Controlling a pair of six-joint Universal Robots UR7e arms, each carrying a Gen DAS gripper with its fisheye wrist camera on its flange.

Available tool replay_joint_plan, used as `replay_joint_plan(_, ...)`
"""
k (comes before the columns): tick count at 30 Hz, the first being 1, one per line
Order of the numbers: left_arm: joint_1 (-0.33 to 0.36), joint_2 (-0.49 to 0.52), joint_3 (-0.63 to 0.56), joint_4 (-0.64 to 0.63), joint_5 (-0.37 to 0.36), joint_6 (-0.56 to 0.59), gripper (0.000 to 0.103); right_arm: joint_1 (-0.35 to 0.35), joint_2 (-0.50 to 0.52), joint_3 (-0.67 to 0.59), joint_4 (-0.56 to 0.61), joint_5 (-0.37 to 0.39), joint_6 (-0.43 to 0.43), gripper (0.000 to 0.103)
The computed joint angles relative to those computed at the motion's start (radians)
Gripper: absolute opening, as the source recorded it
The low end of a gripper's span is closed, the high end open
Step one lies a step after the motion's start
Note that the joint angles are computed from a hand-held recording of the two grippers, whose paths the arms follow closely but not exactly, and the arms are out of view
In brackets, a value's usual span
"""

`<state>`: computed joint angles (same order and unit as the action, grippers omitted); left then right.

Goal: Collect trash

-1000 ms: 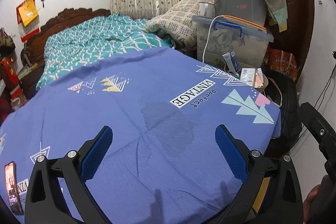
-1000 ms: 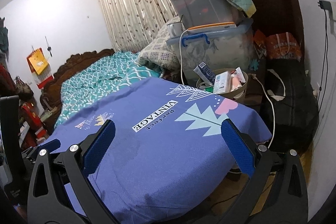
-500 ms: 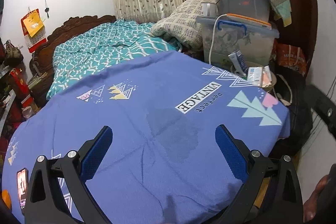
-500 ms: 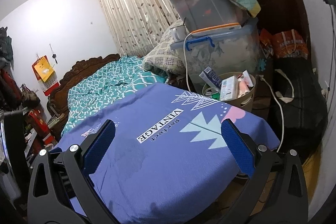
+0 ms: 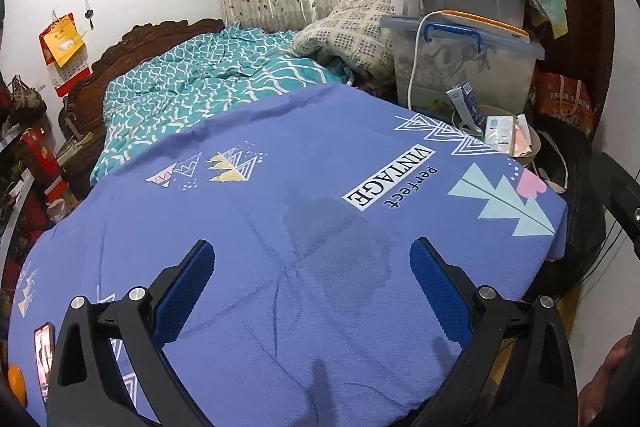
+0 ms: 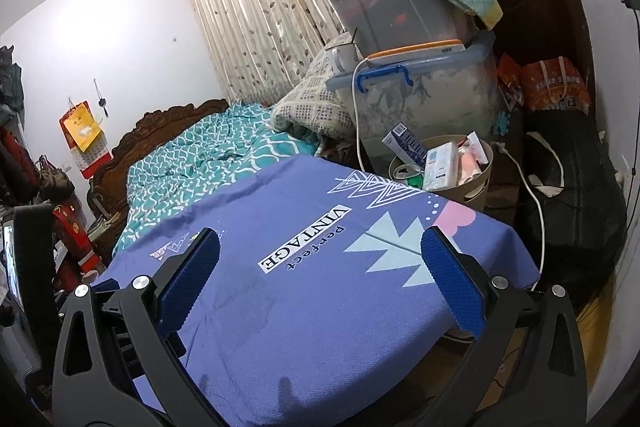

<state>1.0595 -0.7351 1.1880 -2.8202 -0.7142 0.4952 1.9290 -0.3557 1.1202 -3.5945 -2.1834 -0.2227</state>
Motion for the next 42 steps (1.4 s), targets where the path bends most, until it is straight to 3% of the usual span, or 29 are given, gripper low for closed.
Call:
replay_joint_plan(4,0.005,-0.007,0.002,0.009,-0.021,-0.015,0.094,0.000,0.004,-0.002,-0.002,0.000,-0.001,0.100)
replay_joint_plan(21,0.008,0.001,0.002,0.004,0.022,-0.019,0.094,0.000,0.004,0.002,-0.010,-0.001,0.002,0.100)
replay_joint_plan(42,0.007,0.010,0.007,0.017,0.021,0.000,0.094,-0.008,-0.013,0.037,-0.019,-0.002,0.035,0.100)
